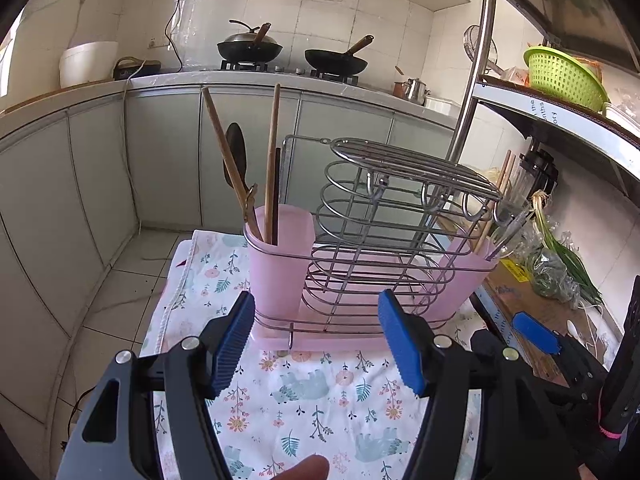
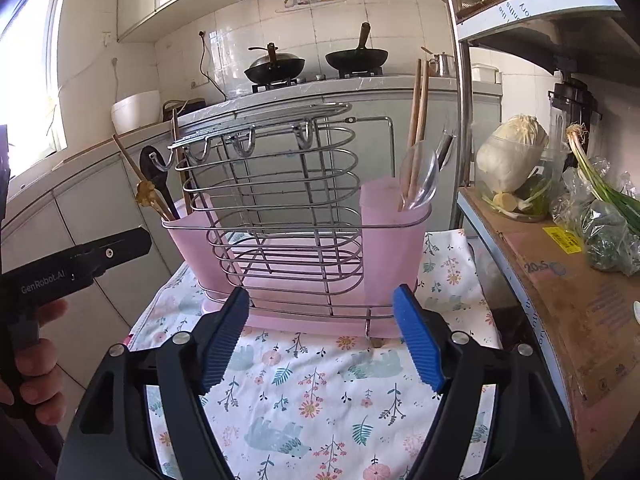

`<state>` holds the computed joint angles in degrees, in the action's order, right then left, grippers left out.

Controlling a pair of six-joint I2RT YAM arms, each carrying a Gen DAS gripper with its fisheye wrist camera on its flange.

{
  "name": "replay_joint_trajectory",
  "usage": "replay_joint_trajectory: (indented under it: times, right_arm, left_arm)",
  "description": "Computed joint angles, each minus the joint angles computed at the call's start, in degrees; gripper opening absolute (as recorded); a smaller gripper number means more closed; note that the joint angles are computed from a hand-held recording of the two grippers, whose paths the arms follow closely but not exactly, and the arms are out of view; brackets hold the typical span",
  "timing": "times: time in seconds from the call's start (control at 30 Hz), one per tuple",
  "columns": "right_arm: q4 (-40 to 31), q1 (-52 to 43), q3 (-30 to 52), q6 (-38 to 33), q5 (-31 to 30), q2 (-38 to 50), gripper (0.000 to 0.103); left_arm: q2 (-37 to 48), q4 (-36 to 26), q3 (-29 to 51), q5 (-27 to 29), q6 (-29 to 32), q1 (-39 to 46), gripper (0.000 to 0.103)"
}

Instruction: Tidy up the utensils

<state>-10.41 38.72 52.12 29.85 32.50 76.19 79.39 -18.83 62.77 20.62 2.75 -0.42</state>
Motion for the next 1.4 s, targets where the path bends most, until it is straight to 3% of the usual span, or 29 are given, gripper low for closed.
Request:
replay_joint_trajectory:
  times: [0.73,1.4]
  right_arm:
    - [-3.49,4.51,2.82,0.68,12.28,-0.65,0.078]
    - [-5.02,4.90,3.90,1.54,13.07,0.00,0.078]
  left_arm:
    - [-6.46,2.71,-4.33,-4.16,1.07,-1.44,0.063]
    - [-7.61,2.83,-4.99,-4.89,1.02,-1.75,0.063]
